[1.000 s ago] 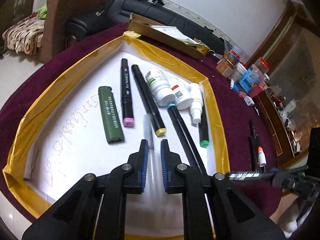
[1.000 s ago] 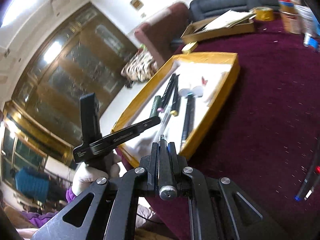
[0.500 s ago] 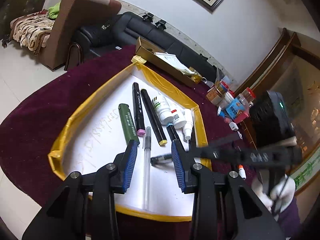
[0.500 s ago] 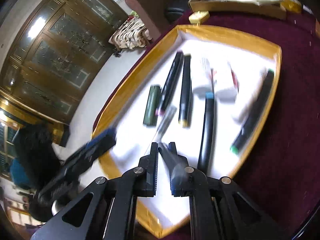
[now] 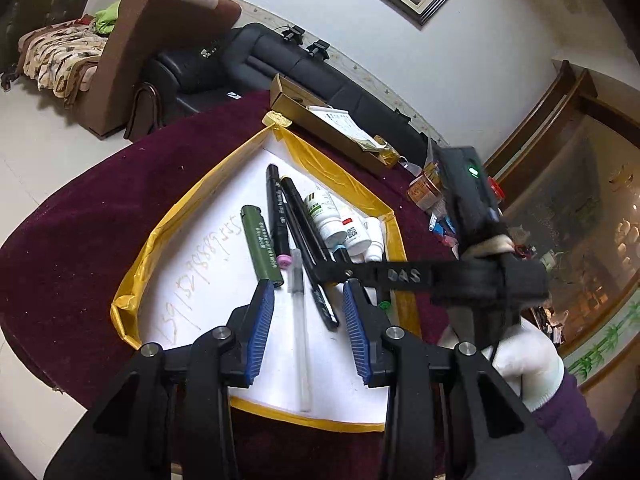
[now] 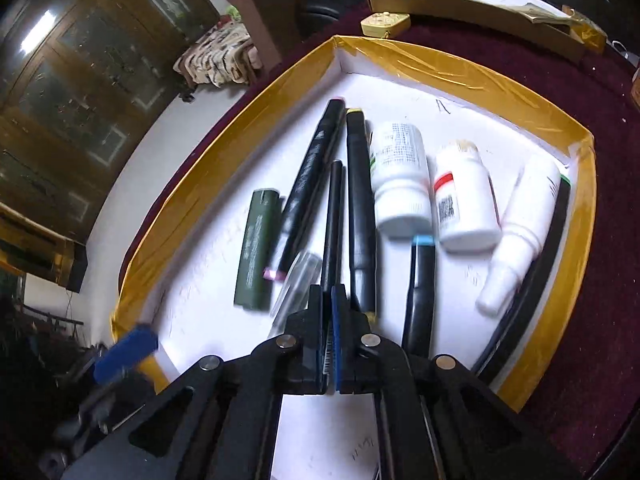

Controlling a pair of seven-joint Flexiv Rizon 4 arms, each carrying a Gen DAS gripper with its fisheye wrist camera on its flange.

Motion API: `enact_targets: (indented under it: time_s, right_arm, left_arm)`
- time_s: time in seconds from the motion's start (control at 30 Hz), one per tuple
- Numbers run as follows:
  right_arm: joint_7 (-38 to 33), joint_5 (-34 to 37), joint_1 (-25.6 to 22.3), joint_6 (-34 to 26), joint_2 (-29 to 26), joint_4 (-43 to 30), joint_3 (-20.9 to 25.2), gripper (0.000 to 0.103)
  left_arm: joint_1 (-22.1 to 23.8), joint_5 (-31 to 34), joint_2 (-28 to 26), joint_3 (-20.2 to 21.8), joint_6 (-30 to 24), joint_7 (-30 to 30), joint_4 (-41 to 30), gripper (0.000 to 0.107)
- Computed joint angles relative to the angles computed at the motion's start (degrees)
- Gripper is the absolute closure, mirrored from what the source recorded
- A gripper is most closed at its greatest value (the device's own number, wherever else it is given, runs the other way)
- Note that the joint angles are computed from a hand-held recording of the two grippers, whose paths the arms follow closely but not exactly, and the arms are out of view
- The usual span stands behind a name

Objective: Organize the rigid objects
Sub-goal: 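Carry the clear pen and black marker into the tray and open both tools, then grasp a yellow-ended black marker with right while left returns to the pile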

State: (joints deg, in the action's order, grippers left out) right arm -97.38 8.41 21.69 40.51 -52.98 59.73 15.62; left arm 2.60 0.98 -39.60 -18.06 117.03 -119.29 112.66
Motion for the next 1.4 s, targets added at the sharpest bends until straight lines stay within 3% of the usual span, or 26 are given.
enact_targets:
  time_s: [0.13, 0.2, 0.33, 0.4, 0.47, 0.53, 0.57, 0.67, 0.83, 0.97, 1.1, 1.2, 1.27, 1.4]
  right_arm:
    - [-0.9, 1.2, -2.0, -0.8, 3.4, 5.0, 0.6, 0.099]
    - [-1.5, 2.5, -3.6, -0.4, 5.5, 8.0, 1.0, 0.098]
    - [-9.2, 10.6, -10.0, 8.3, 10.4, 15.0, 5.2, 0.097]
    - [-12.5, 13.9, -12.8, 16.3, 14.2, 20.5, 5.4, 0.09]
    - [-14.3, 16.0, -15.3, 23.7, 17.3, 25.3, 4.9, 0.063]
    - [-14.0, 16.9, -17.2, 30.0, 19.2, 28.8, 3.8, 0.045]
    - [-13.2, 17.2, -18.5, 33.1, 20.2, 31.0, 2.8, 0.043]
    - [-8.1, 15.4, -20.6, 35.6, 20.6, 33.3, 0.2, 0.043]
    - [-2.7, 13.5, -25.7, 36.4, 19.4, 35.1, -0.5, 0.043]
    - [-2.1, 11.6, -28.2, 36.9, 17.9, 34.6, 1.2, 0.043]
    - [2.5, 6.1, -25.2, 38.7, 16.3, 34.7, -3.2, 0.044]
    - [5.8, 2.5, -24.5, 37.8, 13.7, 32.6, -4.4, 0.053]
    - [7.8, 0.3, -24.2, 37.4, 12.7, 32.0, -5.2, 0.067]
    - [9.8, -3.6, -24.1, 34.2, 10.3, 29.1, -5.3, 0.072]
  left_arm:
    - [-1.1, -0.9, 0.4, 1.2, -0.3, 0.3, 0.0, 0.074]
    - [-3.1, -2.5, 0.7, 2.9, -1.2, 1.0, -0.6, 0.065]
    - [-6.1, -4.4, 1.4, 4.6, -1.8, 2.9, -1.4, 0.055]
    - [-7.2, -4.5, 1.7, 4.9, -2.0, 4.3, -2.0, 0.052]
    - [-9.7, -5.7, 2.0, 6.3, -2.6, 6.0, -3.1, 0.047]
    - [-11.0, -6.1, 2.0, 6.6, -2.8, 7.6, -4.0, 0.045]
    - [-11.6, -6.2, 1.9, 6.4, -3.5, 8.6, -4.9, 0.042]
    - [-14.0, -7.3, 1.0, 6.3, -8.0, 12.1, -8.5, 0.036]
    - [-16.1, -8.5, -2.5, 2.9, -17.0, 18.4, -16.2, 0.036]
    - [-23.4, -11.2, -5.2, 8.0, -25.1, 21.5, -23.8, 0.036]
    - [-28.9, -12.1, -8.6, 12.9, -33.1, 22.0, -31.8, 0.036]
    - [-31.4, -11.4, -11.7, 15.3, -39.8, 21.5, -38.5, 0.036]
    - [-31.9, -10.7, -13.7, 15.4, -43.3, 21.6, -42.8, 0.036]
    - [-32.8, -9.1, -16.4, 15.9, -46.8, 20.6, -48.6, 0.036]
